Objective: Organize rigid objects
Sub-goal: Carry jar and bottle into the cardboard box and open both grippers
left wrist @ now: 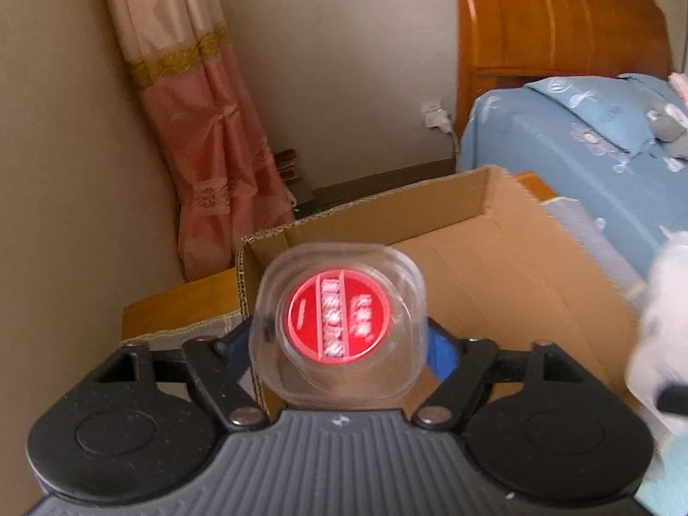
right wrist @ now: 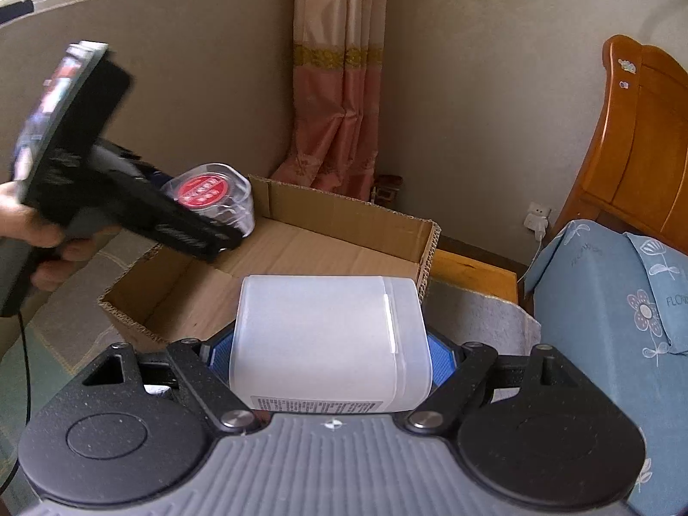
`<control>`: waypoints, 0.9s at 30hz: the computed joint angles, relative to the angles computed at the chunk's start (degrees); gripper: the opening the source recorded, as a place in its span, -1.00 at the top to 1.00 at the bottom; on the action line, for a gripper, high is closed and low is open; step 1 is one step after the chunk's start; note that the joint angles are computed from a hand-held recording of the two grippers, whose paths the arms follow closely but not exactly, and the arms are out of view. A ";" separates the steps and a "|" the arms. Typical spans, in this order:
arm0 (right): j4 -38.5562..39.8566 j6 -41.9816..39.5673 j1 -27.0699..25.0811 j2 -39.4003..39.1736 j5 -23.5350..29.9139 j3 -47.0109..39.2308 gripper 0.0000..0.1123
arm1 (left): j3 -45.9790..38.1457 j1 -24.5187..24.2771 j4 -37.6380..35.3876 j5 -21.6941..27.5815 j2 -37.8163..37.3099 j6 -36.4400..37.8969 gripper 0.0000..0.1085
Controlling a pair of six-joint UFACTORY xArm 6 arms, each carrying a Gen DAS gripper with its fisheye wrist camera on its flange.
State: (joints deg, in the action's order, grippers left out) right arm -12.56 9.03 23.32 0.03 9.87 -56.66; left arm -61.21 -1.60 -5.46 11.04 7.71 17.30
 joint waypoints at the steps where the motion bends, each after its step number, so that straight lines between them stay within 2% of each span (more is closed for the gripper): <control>1: 0.27 -0.27 0.02 0.40 0.18 -0.33 -0.54 | -0.82 0.24 2.83 -0.30 1.22 -3.37 -0.70; 3: 0.62 -0.51 0.03 0.99 0.23 -0.57 -0.54 | -0.36 0.38 1.64 -0.89 1.16 -2.92 -0.70; 6: 0.82 -0.93 0.22 1.87 0.60 -1.16 -0.54 | 1.68 0.09 -9.47 -0.74 -1.16 7.68 -0.70; 9: 0.62 -0.91 0.28 3.71 1.13 -2.93 -0.54 | 4.37 0.21 -12.90 -1.17 -4.41 11.14 -0.76; 14: 4.77 -3.97 0.41 7.00 2.96 -7.19 -0.54 | 10.06 0.89 -11.69 -1.12 -11.36 12.02 -0.81; 16: 5.33 -4.37 0.38 9.13 3.81 -9.82 -0.54 | 11.83 0.99 -14.93 -1.42 -13.52 15.86 -0.83; 19: 6.17 -4.88 0.38 12.11 5.21 -13.78 -0.54 | 13.83 1.93 -13.27 -1.09 -15.79 14.03 -0.83; 25: -1.35 2.64 0.03 16.85 5.86 -19.79 -0.54 | 17.03 2.10 -19.51 -0.97 -19.04 18.58 -0.83; 26: -4.07 5.27 -0.19 17.10 4.81 -19.89 -0.63 | 17.53 1.95 -21.05 -0.89 -19.56 20.07 -0.83; 27: -5.26 6.47 -0.30 17.34 5.06 -20.34 -0.83 | 17.94 1.81 -22.71 -0.50 -20.13 21.51 -0.83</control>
State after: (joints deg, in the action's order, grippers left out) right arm -17.82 15.50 23.01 17.37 14.93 -77.00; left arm -43.27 0.20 -28.17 10.54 -12.42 38.82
